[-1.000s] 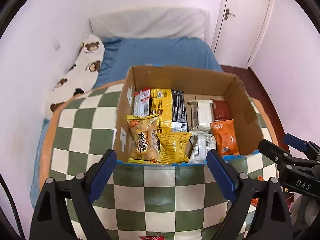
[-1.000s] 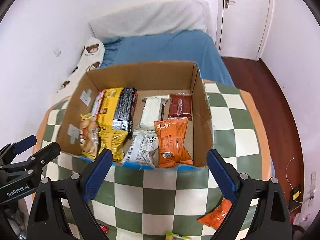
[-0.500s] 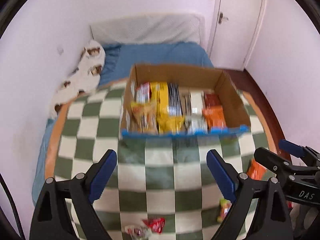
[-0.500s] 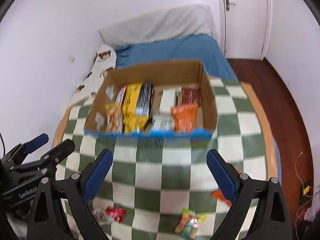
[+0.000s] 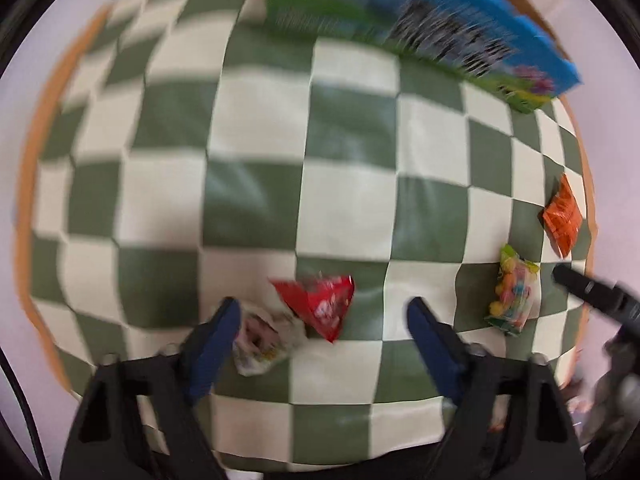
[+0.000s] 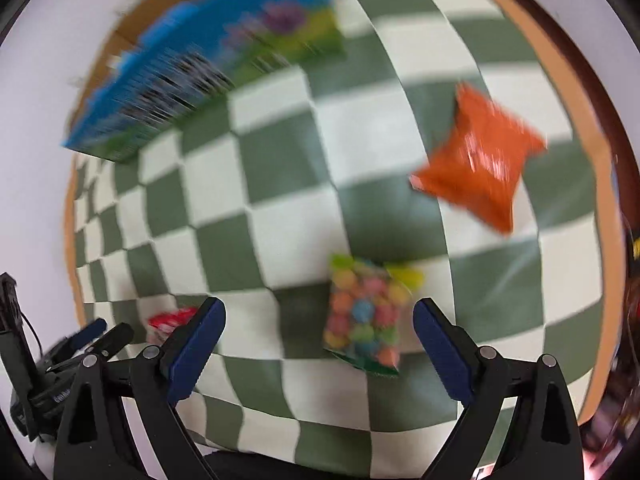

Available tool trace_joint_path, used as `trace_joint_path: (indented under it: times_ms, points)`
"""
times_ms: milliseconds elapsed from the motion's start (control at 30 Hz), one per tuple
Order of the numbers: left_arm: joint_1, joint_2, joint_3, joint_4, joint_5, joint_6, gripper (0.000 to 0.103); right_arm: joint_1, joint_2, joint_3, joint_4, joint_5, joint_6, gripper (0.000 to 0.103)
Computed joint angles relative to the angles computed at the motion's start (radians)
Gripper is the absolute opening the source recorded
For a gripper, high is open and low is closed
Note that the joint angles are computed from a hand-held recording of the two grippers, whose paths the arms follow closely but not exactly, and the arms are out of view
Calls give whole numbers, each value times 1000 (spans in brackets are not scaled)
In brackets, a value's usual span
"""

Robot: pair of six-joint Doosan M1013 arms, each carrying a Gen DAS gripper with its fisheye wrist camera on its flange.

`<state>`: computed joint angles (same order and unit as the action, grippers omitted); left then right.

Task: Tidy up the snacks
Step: 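Grasp the small red packet with the left tool while the right tool grasps the candy-ball bag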

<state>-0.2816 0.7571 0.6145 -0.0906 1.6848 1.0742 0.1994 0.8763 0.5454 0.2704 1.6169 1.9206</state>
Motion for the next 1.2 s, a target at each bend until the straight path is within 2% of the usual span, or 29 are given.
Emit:
trace_joint_path:
  times_ms: [33,133,233,300,333,367,467,500,567,600,700,900,1033,1200]
  points:
    - [7,3,12,-30,3,-29,67,1,-1,18,-7,4,-2,97]
    - [23,2,59,-113,-14,-109,66,0,-8,68,-7,-1,3,97]
    - [26,10,74,-141,-18,-142,65,2,-8,94,-17,-4,-3,97]
    - [22,18,73,-141,-23,-147,54,3,-3,102,-19,-2,-3,97]
    - [15,25,63,-117,-15,-138,41,3,1,100,-19,1,-2,97]
    - [10,30,58,-101,-14,-127,35,4,3,103,-19,0,-4,97]
    - [-8,42,31,-69,-10,-84,35,6,1,125,-26,-20,-4,91]
    - [-14,45,23,-61,-8,-75,35,11,4,122,-40,-24,-8,83]
    - [-24,54,4,-50,-3,-57,34,16,1,129,-47,-43,-29,76]
    - [-30,57,-3,-45,-2,-48,34,17,-2,134,-38,-55,-37,68]
    - [-44,71,-26,-39,6,-29,34,21,-3,137,-23,-62,-58,57]
    - [-49,82,-37,-54,9,-9,35,27,-4,145,-3,-56,-90,56]
    - [-10,79,-3,-145,-12,-44,49,20,4,142,19,-52,-58,59]
    - [0,62,38,-176,-49,-87,49,14,9,145,35,-55,-48,64]
